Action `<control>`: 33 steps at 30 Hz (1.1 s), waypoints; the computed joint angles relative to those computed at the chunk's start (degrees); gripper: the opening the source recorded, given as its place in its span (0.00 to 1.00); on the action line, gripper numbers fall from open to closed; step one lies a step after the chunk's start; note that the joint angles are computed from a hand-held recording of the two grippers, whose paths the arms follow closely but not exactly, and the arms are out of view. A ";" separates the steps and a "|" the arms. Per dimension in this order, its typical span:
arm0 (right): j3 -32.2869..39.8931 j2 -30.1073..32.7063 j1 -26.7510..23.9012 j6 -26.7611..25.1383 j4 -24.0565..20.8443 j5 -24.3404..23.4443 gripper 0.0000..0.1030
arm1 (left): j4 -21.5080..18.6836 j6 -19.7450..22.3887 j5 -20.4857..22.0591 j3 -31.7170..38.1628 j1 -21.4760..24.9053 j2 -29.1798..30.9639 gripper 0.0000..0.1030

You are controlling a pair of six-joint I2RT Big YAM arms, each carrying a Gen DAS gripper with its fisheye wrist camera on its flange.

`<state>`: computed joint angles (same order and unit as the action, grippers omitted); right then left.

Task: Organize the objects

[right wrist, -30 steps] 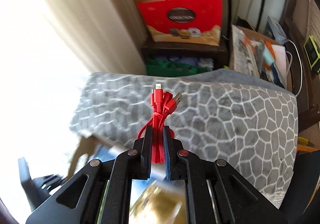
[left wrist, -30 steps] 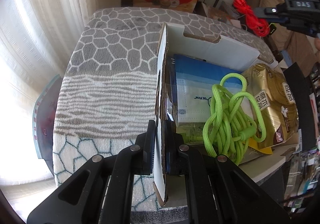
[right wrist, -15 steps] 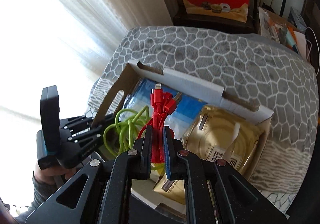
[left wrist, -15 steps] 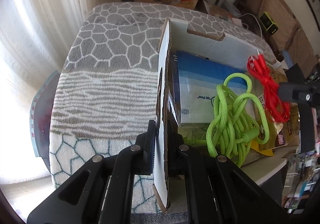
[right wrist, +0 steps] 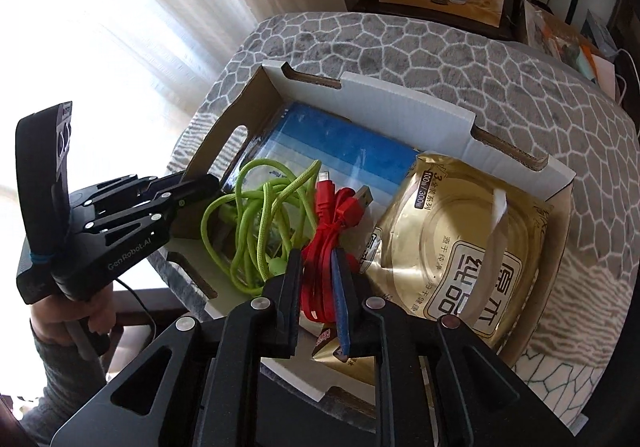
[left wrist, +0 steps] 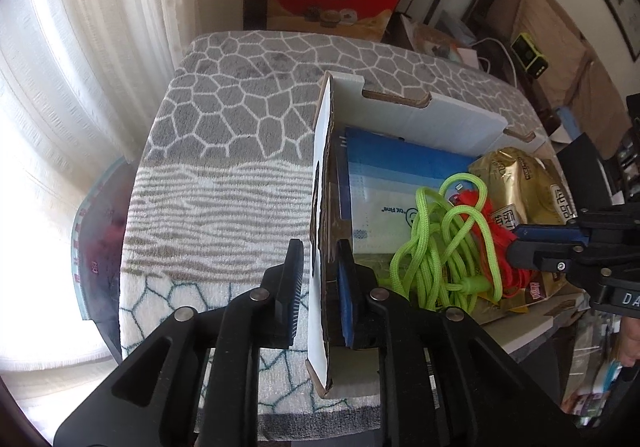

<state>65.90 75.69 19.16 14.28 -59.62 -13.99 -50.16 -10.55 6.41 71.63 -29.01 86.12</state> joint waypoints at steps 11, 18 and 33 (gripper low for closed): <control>-3.58 -10.85 -5.61 1.91 1.16 7.53 0.40 | -0.52 0.53 0.93 0.77 -0.43 2.34 0.15; -8.44 -12.64 -12.74 2.98 0.59 8.10 0.42 | -0.43 -0.17 0.49 1.07 -0.66 2.84 0.15; -12.75 -12.34 -16.53 5.08 5.98 1.38 0.10 | -1.30 -1.34 -1.98 2.41 -2.77 3.68 0.15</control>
